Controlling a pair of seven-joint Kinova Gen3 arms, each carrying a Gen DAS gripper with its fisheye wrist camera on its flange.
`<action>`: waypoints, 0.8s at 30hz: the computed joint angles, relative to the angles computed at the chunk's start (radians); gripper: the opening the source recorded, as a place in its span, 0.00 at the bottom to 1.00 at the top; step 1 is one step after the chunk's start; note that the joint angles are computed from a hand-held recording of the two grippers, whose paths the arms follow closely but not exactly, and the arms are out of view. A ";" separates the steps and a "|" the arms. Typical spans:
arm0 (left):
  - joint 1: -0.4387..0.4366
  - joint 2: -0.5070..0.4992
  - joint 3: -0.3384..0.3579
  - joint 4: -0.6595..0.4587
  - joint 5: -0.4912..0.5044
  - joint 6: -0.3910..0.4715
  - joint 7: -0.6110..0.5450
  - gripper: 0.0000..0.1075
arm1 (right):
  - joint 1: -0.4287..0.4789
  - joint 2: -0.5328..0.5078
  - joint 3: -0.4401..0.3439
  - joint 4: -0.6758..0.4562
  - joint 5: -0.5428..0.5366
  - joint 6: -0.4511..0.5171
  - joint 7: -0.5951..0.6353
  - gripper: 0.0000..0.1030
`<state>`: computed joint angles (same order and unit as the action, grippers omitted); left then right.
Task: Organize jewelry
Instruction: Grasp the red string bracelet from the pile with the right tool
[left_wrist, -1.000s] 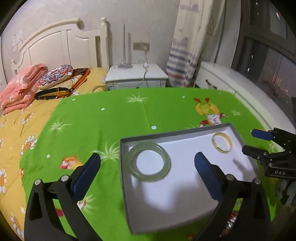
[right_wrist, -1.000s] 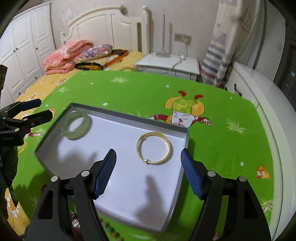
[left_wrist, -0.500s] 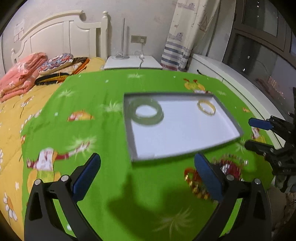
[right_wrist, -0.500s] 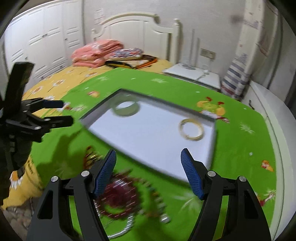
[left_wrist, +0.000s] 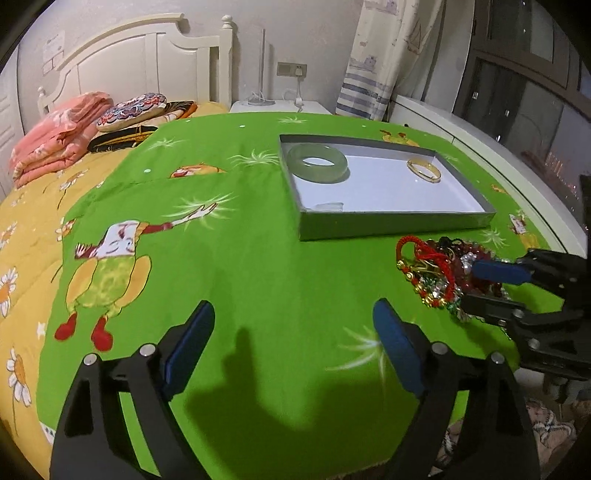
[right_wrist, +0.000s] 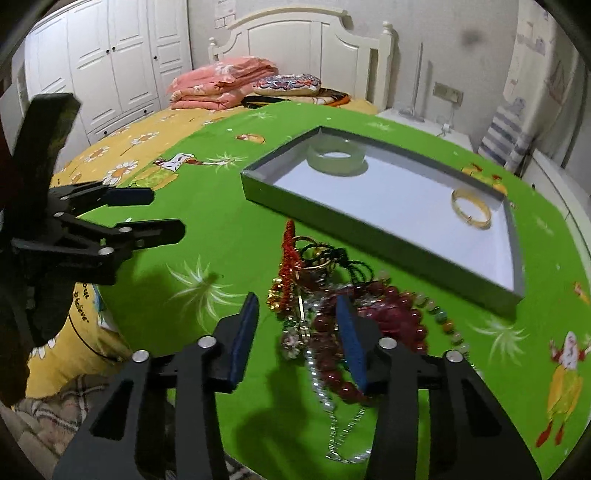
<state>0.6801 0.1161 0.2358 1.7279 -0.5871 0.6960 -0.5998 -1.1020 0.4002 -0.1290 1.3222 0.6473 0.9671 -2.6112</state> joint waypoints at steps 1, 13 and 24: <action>-0.002 -0.005 -0.001 0.005 0.004 -0.006 0.000 0.78 | 0.000 0.007 0.000 -0.008 -0.002 0.005 0.002 0.35; -0.041 -0.046 0.020 0.079 0.030 -0.091 0.002 0.79 | -0.020 0.081 0.036 -0.113 -0.023 0.073 0.014 0.22; -0.023 -0.007 0.016 0.045 0.047 -0.106 -0.043 0.79 | -0.047 -0.037 0.042 0.022 0.095 -0.040 -0.119 0.07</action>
<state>0.6575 0.1088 0.2516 1.7728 -0.5402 0.5899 -0.6432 -1.1494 0.3630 -0.0874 1.3445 0.7420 0.9272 -2.7303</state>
